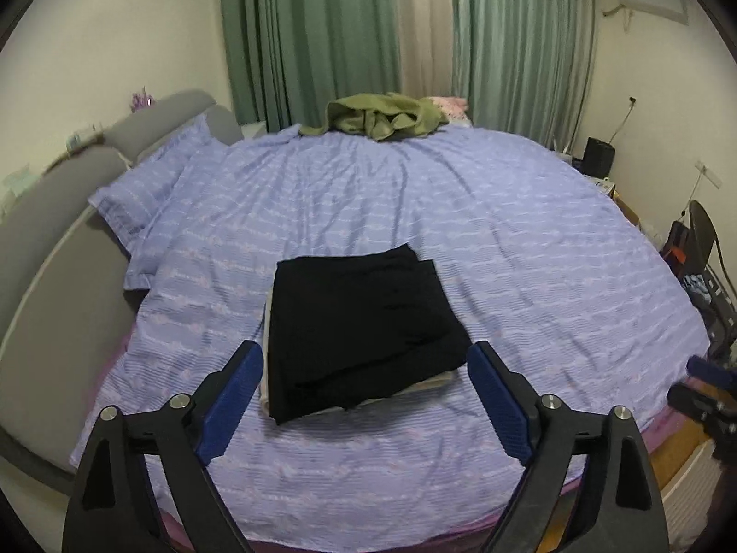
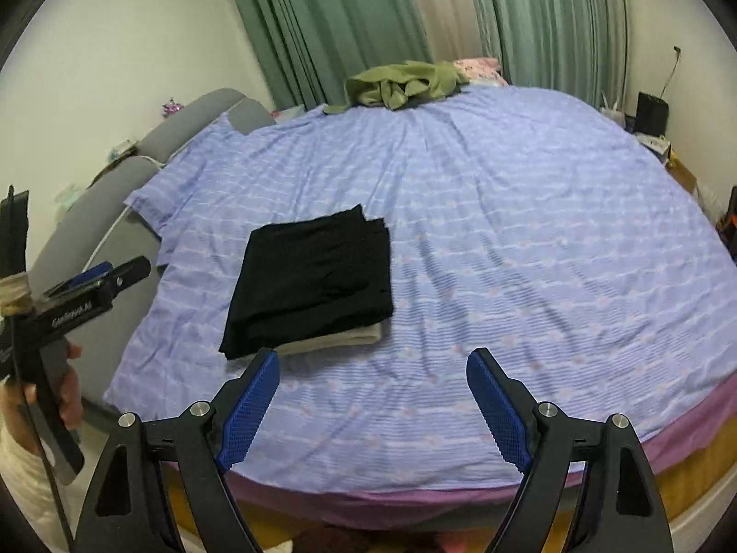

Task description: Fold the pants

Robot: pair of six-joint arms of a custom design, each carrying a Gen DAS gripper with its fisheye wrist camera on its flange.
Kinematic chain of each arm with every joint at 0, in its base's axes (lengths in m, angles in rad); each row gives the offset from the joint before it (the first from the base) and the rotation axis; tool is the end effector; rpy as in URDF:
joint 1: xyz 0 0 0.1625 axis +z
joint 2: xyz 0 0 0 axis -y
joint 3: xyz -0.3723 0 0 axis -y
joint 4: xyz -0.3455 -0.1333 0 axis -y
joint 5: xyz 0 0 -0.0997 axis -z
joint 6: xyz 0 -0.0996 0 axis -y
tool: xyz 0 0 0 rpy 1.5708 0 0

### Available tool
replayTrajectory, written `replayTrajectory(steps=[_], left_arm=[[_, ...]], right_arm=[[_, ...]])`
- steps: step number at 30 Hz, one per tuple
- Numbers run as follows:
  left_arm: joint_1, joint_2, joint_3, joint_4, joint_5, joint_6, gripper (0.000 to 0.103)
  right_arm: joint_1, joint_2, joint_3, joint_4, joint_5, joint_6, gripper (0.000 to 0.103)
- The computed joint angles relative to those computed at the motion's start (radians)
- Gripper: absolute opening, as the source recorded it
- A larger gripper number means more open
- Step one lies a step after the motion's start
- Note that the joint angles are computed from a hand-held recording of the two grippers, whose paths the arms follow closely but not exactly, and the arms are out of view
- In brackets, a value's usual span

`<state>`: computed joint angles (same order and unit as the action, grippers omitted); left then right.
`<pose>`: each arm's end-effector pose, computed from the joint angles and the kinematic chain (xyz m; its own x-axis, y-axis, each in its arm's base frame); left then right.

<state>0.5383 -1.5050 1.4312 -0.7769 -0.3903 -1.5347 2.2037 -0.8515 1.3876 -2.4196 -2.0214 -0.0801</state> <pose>-0.2442 -0.4083 0.4652 -0.6332 -0.3621 -0.6841 0.3516 0.6528 -0.6710 0.4657 -0.4828 0.2115 -0.7575 -0.4844 0.4377 -0.6254 0.7308 -0.2735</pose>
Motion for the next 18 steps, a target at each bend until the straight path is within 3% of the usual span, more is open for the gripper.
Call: replayTrajectory(steps=[2, 7, 14, 18], left_arm=[[-0.031, 0.032, -0.021, 0.064, 0.000, -0.065, 0.092], [-0.085, 0.073, -0.008, -0.033, -0.020, 0.020, 0.093], [-0.124, 0.165, -0.029, -0.123, -0.045, 0.070, 0.096], [-0.144, 0.248, -0.077, -0.090, -0.044, -0.011, 0.096]], right_arm=[[-0.002, -0.032, 0.026, -0.010, -0.012, -0.008, 0.085], [-0.005, -0.112, 0.075, -0.041, -0.058, 0.021, 0.085], [-0.030, -0.206, 0.133, -0.077, -0.053, 0.019, 0.085], [-0.054, -0.249, 0.140, -0.064, -0.032, -0.032, 0.085]])
